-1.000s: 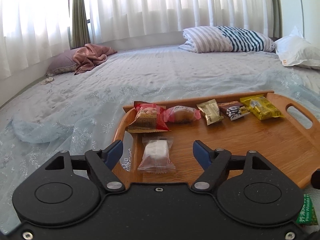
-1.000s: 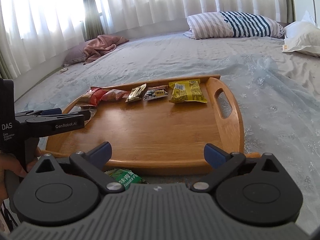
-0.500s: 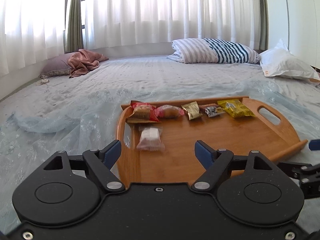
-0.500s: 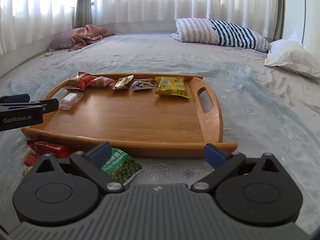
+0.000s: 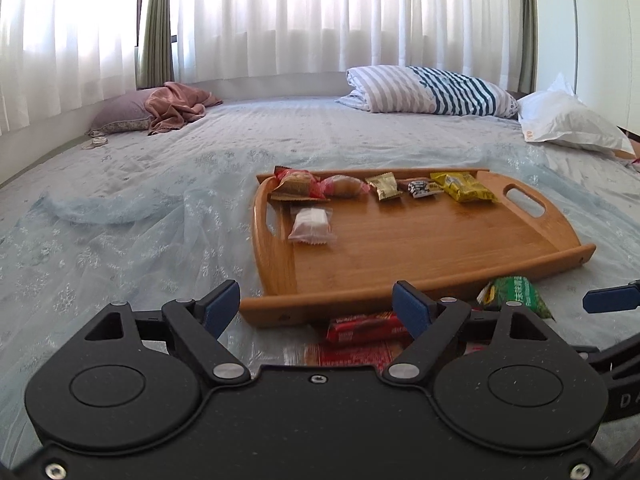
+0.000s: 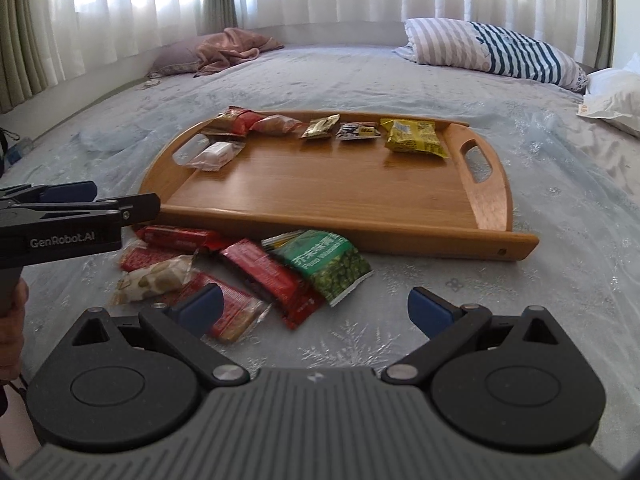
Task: Organize snacks
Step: 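Withdraw both grippers from the tray back toward the snack pile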
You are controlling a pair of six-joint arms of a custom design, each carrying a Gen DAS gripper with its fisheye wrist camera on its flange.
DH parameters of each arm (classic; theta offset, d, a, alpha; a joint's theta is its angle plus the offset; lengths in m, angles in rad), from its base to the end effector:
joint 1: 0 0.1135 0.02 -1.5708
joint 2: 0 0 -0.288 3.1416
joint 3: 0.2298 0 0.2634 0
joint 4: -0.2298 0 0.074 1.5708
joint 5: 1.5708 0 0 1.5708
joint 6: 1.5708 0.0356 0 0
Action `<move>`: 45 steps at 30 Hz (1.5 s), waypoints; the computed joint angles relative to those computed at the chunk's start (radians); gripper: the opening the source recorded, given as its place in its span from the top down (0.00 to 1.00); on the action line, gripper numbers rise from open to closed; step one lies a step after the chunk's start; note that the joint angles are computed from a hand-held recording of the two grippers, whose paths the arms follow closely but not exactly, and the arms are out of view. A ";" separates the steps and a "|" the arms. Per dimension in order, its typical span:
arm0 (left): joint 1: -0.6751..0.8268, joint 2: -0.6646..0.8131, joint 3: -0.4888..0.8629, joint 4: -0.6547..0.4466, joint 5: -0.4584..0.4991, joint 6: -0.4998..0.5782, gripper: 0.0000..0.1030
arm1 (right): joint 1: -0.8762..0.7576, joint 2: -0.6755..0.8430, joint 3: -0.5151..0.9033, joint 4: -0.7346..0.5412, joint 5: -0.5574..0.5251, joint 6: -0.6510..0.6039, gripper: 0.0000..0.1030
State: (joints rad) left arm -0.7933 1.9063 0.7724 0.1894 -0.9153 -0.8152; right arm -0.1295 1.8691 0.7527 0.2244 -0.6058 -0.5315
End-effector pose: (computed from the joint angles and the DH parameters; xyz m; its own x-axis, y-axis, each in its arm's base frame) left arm 0.2543 -0.2181 0.1009 -0.4687 -0.1563 -0.8694 -0.3393 0.9406 0.0138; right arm 0.3358 -0.0233 0.1043 -0.5395 -0.3499 -0.7659 -0.6053 0.7935 0.0638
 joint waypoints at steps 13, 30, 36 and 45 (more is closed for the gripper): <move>-0.016 0.009 -0.001 -0.061 0.017 -0.087 0.20 | 0.063 0.000 -0.032 -0.092 -0.048 -0.096 0.00; 0.012 -0.016 -0.030 -0.018 0.044 -0.079 0.19 | 0.131 0.052 -0.089 0.172 0.061 -0.005 0.03; 0.012 0.001 -0.015 -0.042 0.049 -0.080 0.18 | 0.113 0.048 -0.095 0.180 0.041 -0.011 0.10; 0.005 0.020 -0.003 -0.057 0.048 -0.101 0.17 | 0.150 0.064 -0.078 0.202 0.089 0.028 0.03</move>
